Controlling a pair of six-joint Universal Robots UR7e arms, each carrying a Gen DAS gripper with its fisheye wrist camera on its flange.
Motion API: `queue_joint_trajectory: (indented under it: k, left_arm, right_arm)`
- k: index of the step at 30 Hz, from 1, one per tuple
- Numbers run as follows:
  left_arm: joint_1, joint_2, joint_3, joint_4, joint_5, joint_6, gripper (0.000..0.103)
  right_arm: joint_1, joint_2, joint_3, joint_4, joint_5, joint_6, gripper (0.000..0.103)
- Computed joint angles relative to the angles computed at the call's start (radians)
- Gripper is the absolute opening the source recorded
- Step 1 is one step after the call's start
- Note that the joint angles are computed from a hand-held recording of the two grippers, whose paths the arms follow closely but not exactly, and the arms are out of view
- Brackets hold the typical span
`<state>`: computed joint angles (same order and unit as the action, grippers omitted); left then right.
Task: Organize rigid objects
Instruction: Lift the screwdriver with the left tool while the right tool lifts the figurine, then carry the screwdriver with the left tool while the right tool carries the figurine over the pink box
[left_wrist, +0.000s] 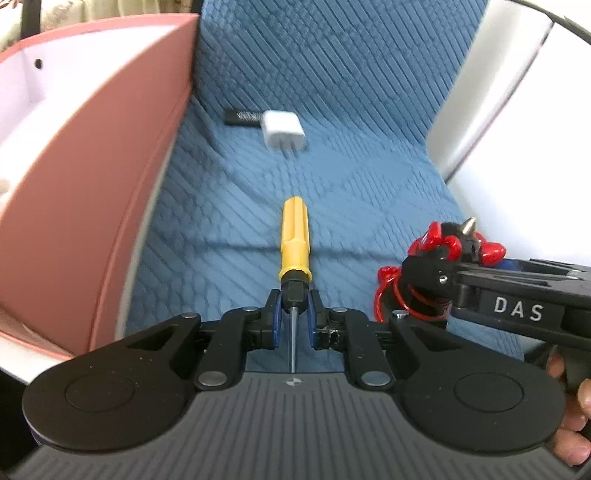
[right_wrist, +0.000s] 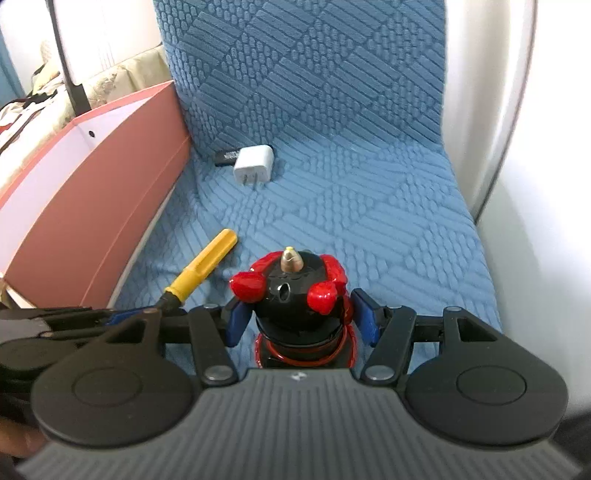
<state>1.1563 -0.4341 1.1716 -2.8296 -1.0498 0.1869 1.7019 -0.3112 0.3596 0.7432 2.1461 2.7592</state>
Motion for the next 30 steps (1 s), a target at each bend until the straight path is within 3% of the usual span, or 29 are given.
queue_joint_trajectory:
  k: [9,19,23,30]
  left_arm:
    - [0.005,0.008,-0.020,0.091,-0.022,-0.008,0.018]
    - [0.016,0.024,-0.039,0.068,-0.056,0.038,0.027]
    - [0.015,0.032,-0.035,0.039,-0.057,0.069,0.033]
    - [0.013,0.053,-0.034,-0.033,-0.048,0.105,0.039]
  right_arm:
    - [-0.005,-0.078,0.163,-0.088,0.003,0.046,0.062]
    - [-0.011,-0.073,0.152,-0.084,-0.009,0.081,0.062]
    - [0.000,-0.115,0.235,-0.194,0.037,0.044,0.062]
    - [-0.001,-0.093,0.203,-0.182,0.061,0.041,0.062]
